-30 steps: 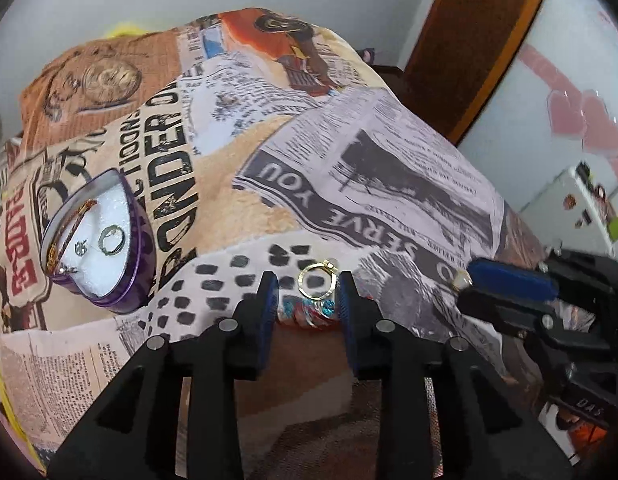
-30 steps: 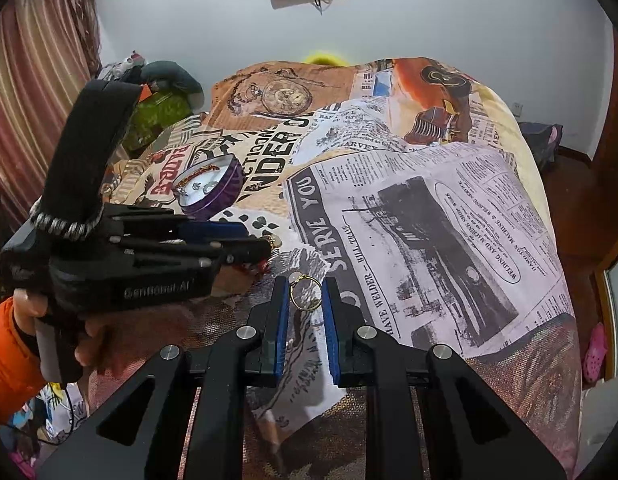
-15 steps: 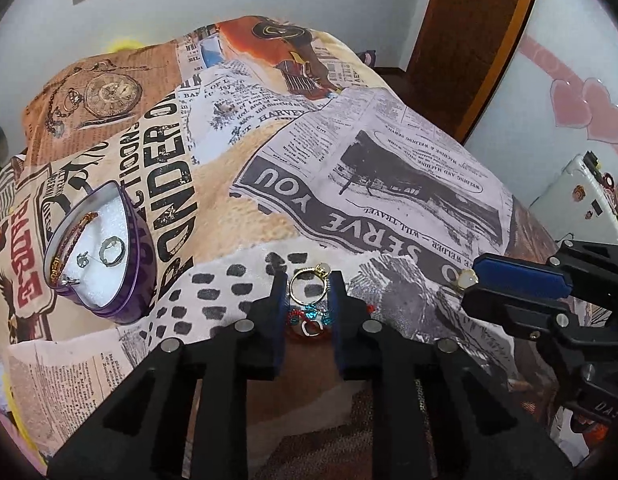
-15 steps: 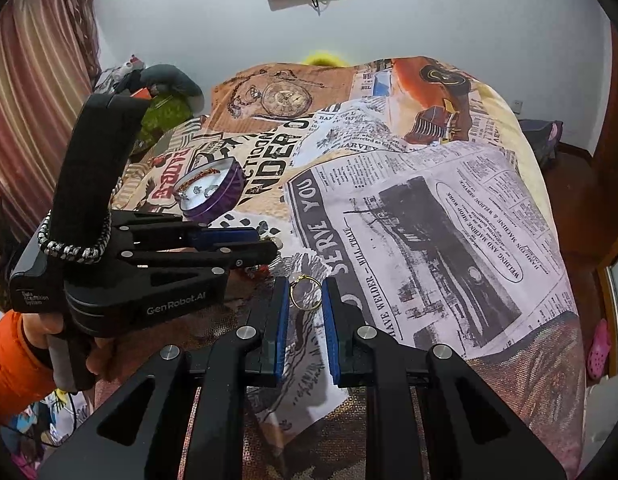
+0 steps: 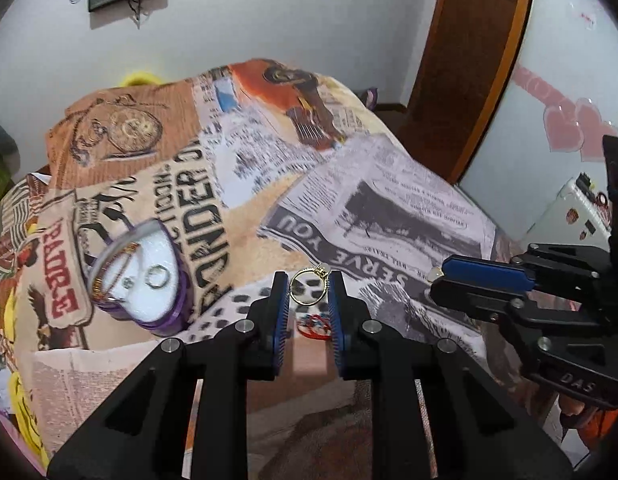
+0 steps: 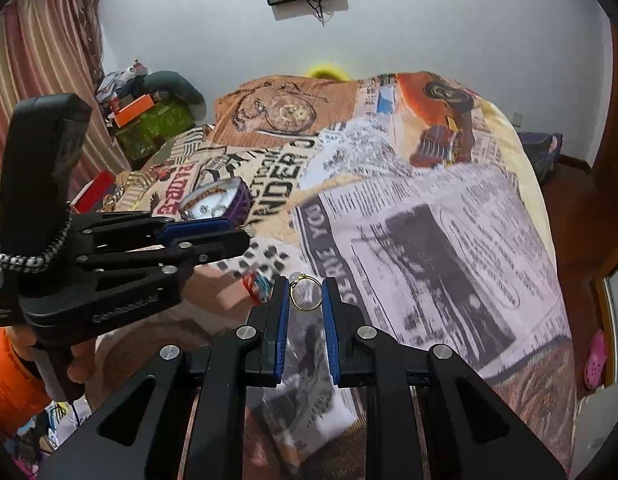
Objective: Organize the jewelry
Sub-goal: 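Carry both gold rings over the tin and lower them toward the foam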
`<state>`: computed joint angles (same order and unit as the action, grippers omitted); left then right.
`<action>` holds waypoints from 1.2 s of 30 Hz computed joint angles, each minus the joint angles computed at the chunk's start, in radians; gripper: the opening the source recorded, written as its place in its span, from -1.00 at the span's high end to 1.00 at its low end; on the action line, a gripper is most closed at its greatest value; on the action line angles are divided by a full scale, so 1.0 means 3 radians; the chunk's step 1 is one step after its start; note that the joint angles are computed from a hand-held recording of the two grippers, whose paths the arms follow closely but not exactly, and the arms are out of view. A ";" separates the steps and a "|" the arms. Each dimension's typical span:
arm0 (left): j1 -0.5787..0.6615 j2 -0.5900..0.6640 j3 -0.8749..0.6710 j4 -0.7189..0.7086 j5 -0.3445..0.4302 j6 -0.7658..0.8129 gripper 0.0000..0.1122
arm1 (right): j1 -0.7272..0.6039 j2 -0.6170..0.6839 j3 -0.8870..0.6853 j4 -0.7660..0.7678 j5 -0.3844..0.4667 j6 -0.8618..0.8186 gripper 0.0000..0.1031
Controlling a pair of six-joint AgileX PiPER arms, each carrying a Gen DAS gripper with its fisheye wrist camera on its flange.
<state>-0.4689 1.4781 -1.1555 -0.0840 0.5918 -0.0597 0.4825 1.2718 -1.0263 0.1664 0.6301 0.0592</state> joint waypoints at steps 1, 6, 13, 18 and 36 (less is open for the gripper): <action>0.0041 -0.0047 0.0014 -0.0016 -0.0003 0.0019 0.67 | 0.0018 0.0015 -0.0036 -0.0013 -0.0001 0.0008 0.71; 0.0244 -0.0235 0.0072 -0.0047 -0.0026 0.0094 0.67 | 0.0136 0.0146 -0.0278 -0.0110 -0.0013 0.0092 0.71; 0.0591 -0.0421 0.0187 -0.0071 -0.0080 0.0237 0.67 | 0.0321 0.0427 -0.0625 -0.0205 -0.0060 0.0171 0.71; 0.0899 -0.0492 0.0262 -0.0318 -0.0081 0.0550 0.67 | 0.0450 0.0692 -0.0912 -0.0223 -0.0061 0.0169 0.71; 0.1359 -0.0120 0.0310 -0.0949 -0.0202 0.1308 0.67 | 0.0660 0.1658 -0.1925 -0.0458 0.0240 0.0254 0.71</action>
